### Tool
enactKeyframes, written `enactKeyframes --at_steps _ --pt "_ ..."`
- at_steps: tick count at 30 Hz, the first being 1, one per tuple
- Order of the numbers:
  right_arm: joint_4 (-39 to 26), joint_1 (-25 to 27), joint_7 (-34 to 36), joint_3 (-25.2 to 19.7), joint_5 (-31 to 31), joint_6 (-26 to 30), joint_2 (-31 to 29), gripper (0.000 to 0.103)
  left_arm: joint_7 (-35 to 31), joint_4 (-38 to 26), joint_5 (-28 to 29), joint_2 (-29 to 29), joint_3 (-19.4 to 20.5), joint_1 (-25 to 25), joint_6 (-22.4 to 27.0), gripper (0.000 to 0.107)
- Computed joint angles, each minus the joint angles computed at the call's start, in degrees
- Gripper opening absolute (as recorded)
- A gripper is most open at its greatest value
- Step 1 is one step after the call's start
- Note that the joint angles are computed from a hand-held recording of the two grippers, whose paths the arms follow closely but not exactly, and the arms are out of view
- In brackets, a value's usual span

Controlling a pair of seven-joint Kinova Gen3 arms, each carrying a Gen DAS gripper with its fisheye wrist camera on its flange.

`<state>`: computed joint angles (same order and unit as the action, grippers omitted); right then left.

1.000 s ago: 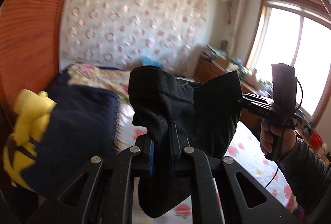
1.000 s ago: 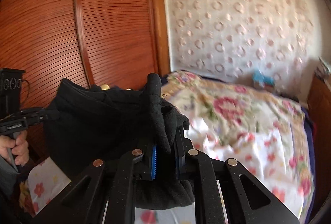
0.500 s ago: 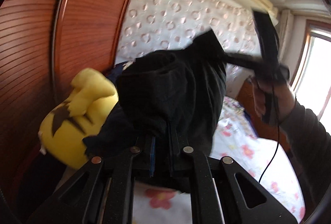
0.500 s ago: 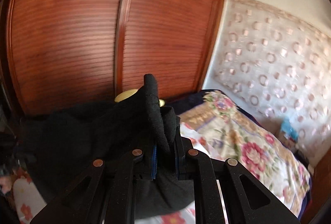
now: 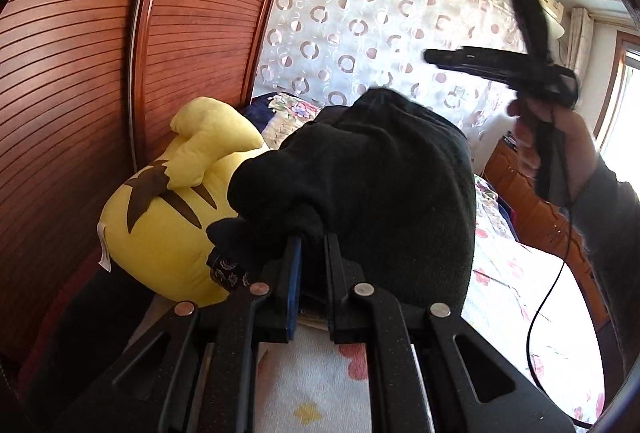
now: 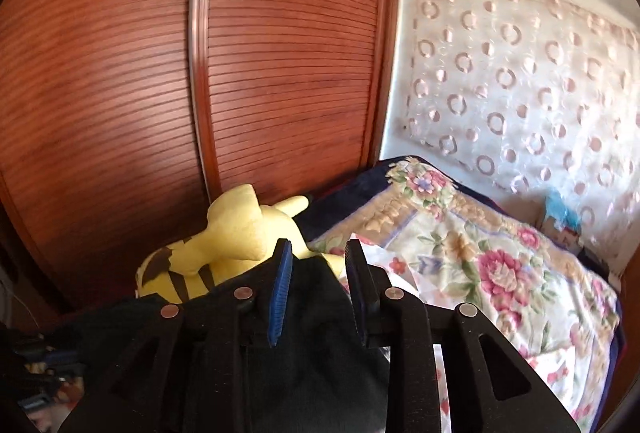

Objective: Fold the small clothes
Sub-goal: 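Carry the folded bundle with both tools onto the navy clothes stack, then lower the bundle onto the stack and open both tools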

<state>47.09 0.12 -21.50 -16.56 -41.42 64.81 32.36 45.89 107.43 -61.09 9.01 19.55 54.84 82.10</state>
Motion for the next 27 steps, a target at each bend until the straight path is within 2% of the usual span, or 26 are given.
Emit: enactKeyframes --at_steps 2,4,7,10,14,17,19,20,23,27 --pt "5.22 4.37 2.57 -0.13 -1.43 1.99 -3.21 0.044 -0.63 -0.74 0.04 0.16 0.15 0.22 0.6 0.01" --pt "10.43 9.41 6.41 -1.5 -4.98 4.18 -4.94 0.046 -1.63 -0.76 0.21 -0.01 -0.07 -0.17 0.09 0.01" --pt "15.74 13.28 7.23 -3.29 -5.85 2.34 -6.18 0.048 -2.69 -1.58 0.23 0.34 -0.07 0.04 0.85 0.01" --pt "16.63 16.05 4.17 -4.78 -3.85 3.46 -5.61 0.05 -3.6 -2.13 0.3 0.5 -0.14 0.35 1.46 0.011" --pt "13.74 17.67 -2.59 -6.36 -0.29 7.68 -2.87 0.057 -5.35 -2.72 1.2 0.66 -0.41 0.07 1.31 0.011" --pt "13.38 17.46 -3.06 -5.35 -1.12 7.17 -2.77 0.058 -7.53 -4.01 1.34 1.19 -0.24 0.72 2.92 0.011" --pt "15.33 18.66 -1.28 -4.41 -3.36 7.3 -4.28 0.058 -9.29 -5.28 1.72 1.62 -0.14 1.45 4.31 0.029" --pt "17.22 19.66 0.17 -4.3 -4.41 6.65 -5.46 0.058 -10.56 -6.07 1.74 1.9 0.0 1.91 4.91 0.032" --pt "23.66 22.02 6.58 -1.84 -8.2 6.27 -9.71 0.058 -13.99 -10.14 1.3 4.37 0.07 4.6 9.92 0.034" --pt "32.84 30.27 15.41 -0.64 -14.01 8.22 -15.93 0.058 -18.34 -15.68 -0.77 7.07 -0.6 8.85 13.93 0.034"
